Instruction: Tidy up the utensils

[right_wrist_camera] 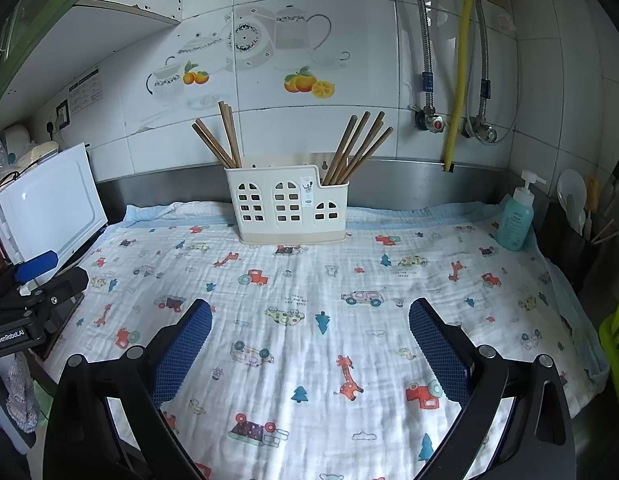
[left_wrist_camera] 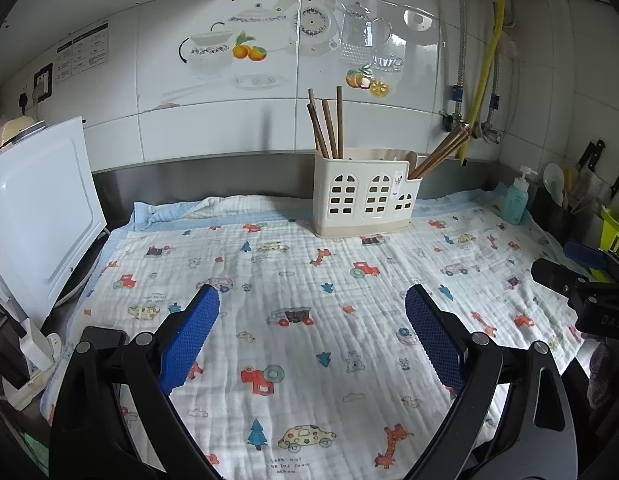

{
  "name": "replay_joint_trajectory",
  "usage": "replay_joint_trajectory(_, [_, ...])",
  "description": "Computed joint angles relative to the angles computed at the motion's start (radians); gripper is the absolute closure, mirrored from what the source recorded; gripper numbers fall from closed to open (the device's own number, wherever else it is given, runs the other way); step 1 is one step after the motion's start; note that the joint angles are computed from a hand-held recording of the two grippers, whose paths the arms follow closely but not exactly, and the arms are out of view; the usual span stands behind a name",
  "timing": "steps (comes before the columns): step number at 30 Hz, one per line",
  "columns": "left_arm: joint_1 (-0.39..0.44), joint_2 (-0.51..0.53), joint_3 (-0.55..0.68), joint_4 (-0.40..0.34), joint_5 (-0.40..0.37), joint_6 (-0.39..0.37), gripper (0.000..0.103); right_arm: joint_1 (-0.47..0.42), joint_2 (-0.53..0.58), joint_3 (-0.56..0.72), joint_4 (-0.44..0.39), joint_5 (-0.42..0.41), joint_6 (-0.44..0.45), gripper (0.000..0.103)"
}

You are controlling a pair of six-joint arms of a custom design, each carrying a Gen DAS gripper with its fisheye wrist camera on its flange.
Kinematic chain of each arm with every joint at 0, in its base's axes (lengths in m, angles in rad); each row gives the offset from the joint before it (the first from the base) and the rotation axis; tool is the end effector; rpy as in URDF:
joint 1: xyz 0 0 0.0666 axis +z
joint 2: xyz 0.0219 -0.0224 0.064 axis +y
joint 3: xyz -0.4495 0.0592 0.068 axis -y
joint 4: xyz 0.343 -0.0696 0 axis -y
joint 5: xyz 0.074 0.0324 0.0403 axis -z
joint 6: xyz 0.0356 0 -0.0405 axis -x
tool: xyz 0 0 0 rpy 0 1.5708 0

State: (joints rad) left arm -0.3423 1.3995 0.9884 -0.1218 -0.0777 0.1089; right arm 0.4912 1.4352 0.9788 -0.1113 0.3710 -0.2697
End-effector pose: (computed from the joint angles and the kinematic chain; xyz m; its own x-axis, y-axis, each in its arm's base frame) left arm 0.3973 -0.1391 0.3922 -0.5053 0.0650 -0.8605 0.2180 0.9744 -0.0544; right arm 0.3825 0.1895 0.3762 -0.5023 0.0129 -0.8646 -0.0376 0.9986 0.0368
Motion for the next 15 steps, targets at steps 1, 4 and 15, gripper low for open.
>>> replay_joint_trajectory(1, [-0.001,0.001,0.001,-0.001,0.000,-0.001,0.010,-0.001,0.000,-0.001,0.000,-0.001,-0.001,0.007])
replay_joint_trajectory(4, [-0.004,0.001,0.001,-0.001,0.001,-0.002,0.010,-0.002,0.000,-0.001,0.001,-0.003,-0.001,0.007])
replay_joint_trajectory(15, [-0.014,0.005,0.007,-0.006,0.000,-0.009,0.010,-0.003,0.000,-0.002,0.004,-0.006,0.000,0.007])
